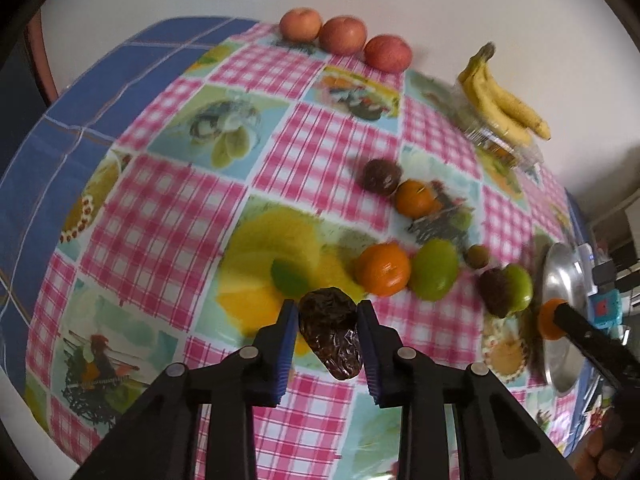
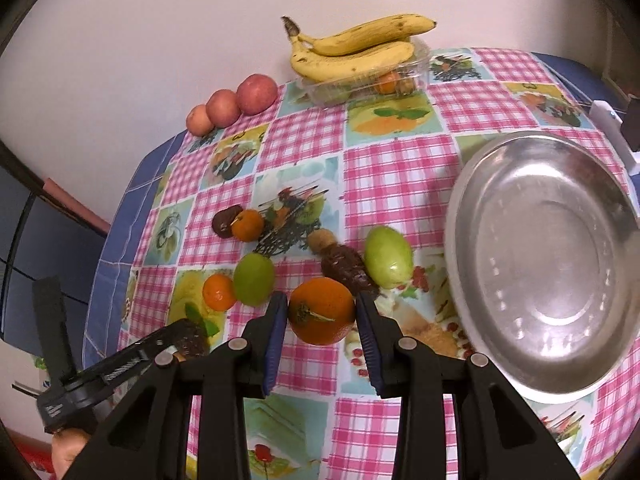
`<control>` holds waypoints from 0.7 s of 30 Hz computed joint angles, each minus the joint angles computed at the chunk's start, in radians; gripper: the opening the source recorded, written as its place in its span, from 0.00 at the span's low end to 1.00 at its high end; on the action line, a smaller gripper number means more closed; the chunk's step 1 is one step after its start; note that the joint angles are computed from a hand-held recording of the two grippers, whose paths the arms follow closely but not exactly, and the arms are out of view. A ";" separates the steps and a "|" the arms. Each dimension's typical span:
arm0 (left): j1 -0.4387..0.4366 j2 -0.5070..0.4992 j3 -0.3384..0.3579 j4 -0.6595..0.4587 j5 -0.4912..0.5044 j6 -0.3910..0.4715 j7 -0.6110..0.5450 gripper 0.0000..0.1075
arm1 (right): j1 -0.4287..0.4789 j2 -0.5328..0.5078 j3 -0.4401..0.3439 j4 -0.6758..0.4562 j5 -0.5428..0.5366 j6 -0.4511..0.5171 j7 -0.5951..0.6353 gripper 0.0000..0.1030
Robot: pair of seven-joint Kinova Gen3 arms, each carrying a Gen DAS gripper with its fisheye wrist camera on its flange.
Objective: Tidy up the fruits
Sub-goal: 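Carry the date and tangerine into the steel bowl and open both tools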
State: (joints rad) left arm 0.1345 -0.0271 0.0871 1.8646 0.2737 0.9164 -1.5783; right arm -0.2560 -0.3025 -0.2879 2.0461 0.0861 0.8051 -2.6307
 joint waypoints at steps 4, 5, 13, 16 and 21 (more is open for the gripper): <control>0.018 -0.024 0.014 -0.040 0.011 0.009 0.005 0.30 | 0.023 -0.017 0.004 0.005 0.022 0.030 -0.015 0.36; 0.025 -0.025 0.020 -0.051 0.007 0.011 0.009 0.29 | 0.031 -0.023 0.006 0.008 0.028 0.038 -0.018 0.36; 0.134 0.018 0.098 -0.148 -0.037 0.003 0.089 0.29 | 0.137 -0.081 0.006 0.025 0.134 0.190 -0.077 0.36; 0.190 0.056 0.129 -0.183 -0.054 -0.018 0.114 0.29 | 0.176 -0.100 0.029 0.037 0.171 0.257 -0.084 0.36; 0.301 0.141 0.175 -0.258 -0.103 -0.046 0.159 0.29 | 0.233 -0.133 0.083 0.070 0.194 0.302 -0.075 0.36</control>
State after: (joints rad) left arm 0.4354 0.1141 0.2624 1.6066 0.1707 0.8707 -1.4190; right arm -0.0234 -0.4356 -0.2050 2.1164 0.2796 1.1075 -2.7061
